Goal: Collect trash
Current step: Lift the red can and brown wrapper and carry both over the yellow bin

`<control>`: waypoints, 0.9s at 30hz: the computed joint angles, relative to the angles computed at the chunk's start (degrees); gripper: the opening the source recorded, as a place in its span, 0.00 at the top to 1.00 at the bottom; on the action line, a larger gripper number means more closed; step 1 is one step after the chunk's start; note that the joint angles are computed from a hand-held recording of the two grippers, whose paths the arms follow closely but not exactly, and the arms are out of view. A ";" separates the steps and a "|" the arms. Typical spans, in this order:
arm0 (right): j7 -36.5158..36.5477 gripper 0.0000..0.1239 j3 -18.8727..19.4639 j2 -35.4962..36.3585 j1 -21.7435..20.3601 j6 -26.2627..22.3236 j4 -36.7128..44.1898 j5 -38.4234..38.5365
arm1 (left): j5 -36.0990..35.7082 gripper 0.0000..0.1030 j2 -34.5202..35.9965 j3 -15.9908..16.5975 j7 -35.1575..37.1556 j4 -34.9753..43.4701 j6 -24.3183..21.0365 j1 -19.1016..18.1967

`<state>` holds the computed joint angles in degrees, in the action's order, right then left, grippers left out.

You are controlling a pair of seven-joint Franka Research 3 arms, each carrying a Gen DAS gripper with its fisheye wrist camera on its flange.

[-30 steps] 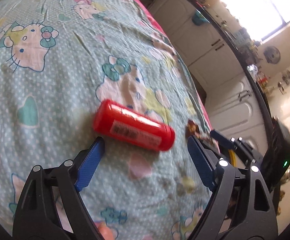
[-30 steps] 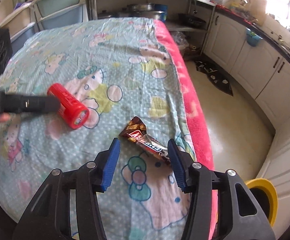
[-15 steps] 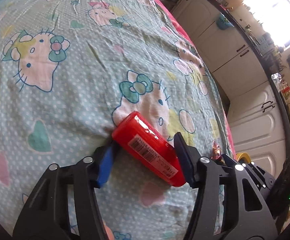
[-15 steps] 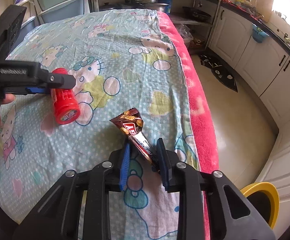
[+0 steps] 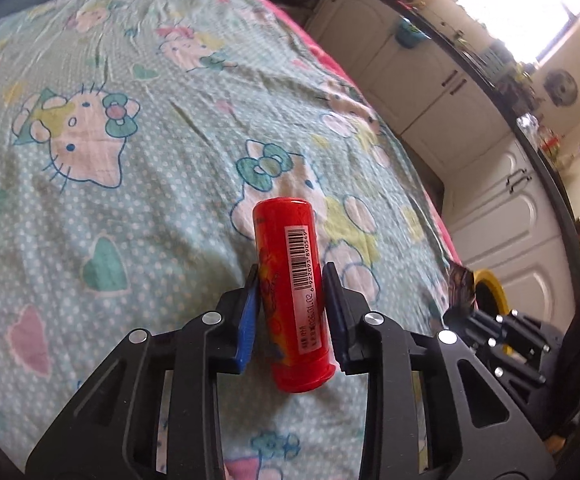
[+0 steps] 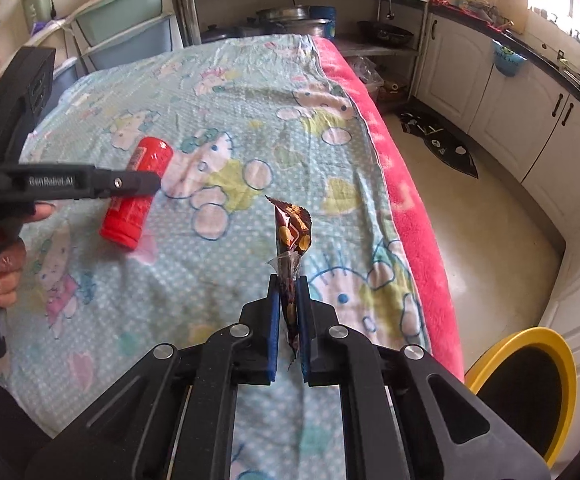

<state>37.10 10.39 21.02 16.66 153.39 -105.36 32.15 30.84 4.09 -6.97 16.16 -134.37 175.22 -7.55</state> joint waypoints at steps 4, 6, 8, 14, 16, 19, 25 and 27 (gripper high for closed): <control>-1.88 0.93 1.04 -2.85 -0.65 1.33 -3.05 3.29 | 5.50 0.78 -1.69 -0.24 -1.94 -0.20 -1.75 -0.67; -2.80 0.93 1.20 -4.31 -0.68 2.08 -4.51 4.89 | 7.92 0.78 -2.61 -0.75 -3.02 -0.17 -2.50 -0.82; -3.59 0.93 1.19 -5.66 -0.74 2.45 -5.67 6.67 | 9.95 0.78 -3.43 -1.44 -3.86 -0.02 -3.03 -0.75; -7.01 0.93 0.70 -10.12 -0.97 3.81 -8.96 14.04 | 13.30 0.78 -4.82 -3.53 -3.43 1.93 -3.84 -0.91; -8.25 0.93 0.22 -11.82 -0.92 4.21 -10.05 16.38 | 14.30 0.78 -4.82 -4.07 -3.09 3.22 -3.87 -1.21; -10.47 0.93 -0.72 -14.47 -0.78 5.04 -11.70 19.89 | 15.39 0.78 -4.30 -4.63 -2.57 5.45 -4.09 -1.92; -13.91 0.93 -3.50 -19.09 -0.57 6.70 -14.05 26.77 | 16.02 0.78 -1.87 -4.87 0.50 11.04 -3.99 -3.99; -14.34 0.93 -4.43 -20.23 -0.57 7.40 -14.58 28.43 | 15.53 0.78 -0.77 -4.81 1.92 12.95 -3.92 -4.85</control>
